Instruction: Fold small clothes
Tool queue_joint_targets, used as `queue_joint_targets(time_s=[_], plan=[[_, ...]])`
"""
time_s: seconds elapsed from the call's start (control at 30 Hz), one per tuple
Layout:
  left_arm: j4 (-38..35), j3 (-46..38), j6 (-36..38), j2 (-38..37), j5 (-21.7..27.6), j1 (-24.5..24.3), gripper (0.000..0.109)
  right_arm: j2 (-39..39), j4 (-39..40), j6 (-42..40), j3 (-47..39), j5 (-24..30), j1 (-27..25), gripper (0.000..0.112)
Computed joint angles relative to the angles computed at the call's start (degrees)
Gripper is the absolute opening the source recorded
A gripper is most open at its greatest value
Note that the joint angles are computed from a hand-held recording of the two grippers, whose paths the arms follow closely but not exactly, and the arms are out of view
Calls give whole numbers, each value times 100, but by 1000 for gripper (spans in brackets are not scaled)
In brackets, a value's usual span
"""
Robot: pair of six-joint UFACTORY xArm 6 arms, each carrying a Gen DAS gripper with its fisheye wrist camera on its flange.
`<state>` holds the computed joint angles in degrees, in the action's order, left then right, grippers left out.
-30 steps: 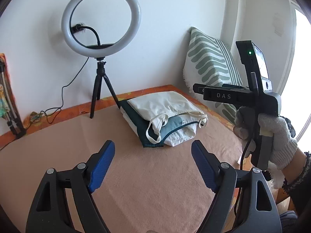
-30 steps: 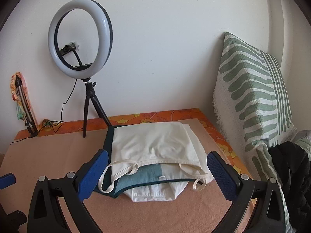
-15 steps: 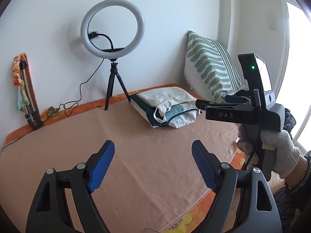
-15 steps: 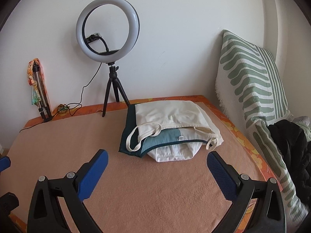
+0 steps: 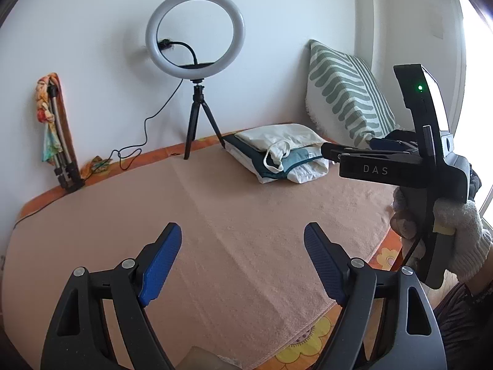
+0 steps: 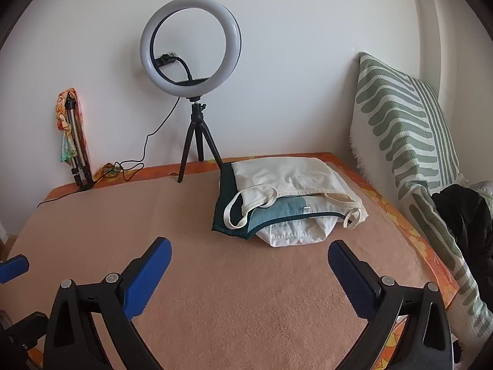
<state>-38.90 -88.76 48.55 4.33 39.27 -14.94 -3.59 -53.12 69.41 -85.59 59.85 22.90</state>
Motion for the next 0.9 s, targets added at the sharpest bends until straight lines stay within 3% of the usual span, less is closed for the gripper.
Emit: queue_joint_targets(time_s=[0.2, 0.27, 0.9], plan=[[159, 37, -116, 32, -157, 76, 92, 129, -101, 104, -98, 49, 115, 103], [228, 89, -181, 16, -332, 80, 102, 157, -189, 202, -104, 99, 162, 103], [344, 175, -317, 52, -454, 196, 102, 134, -86, 321, -4, 24, 107, 103]])
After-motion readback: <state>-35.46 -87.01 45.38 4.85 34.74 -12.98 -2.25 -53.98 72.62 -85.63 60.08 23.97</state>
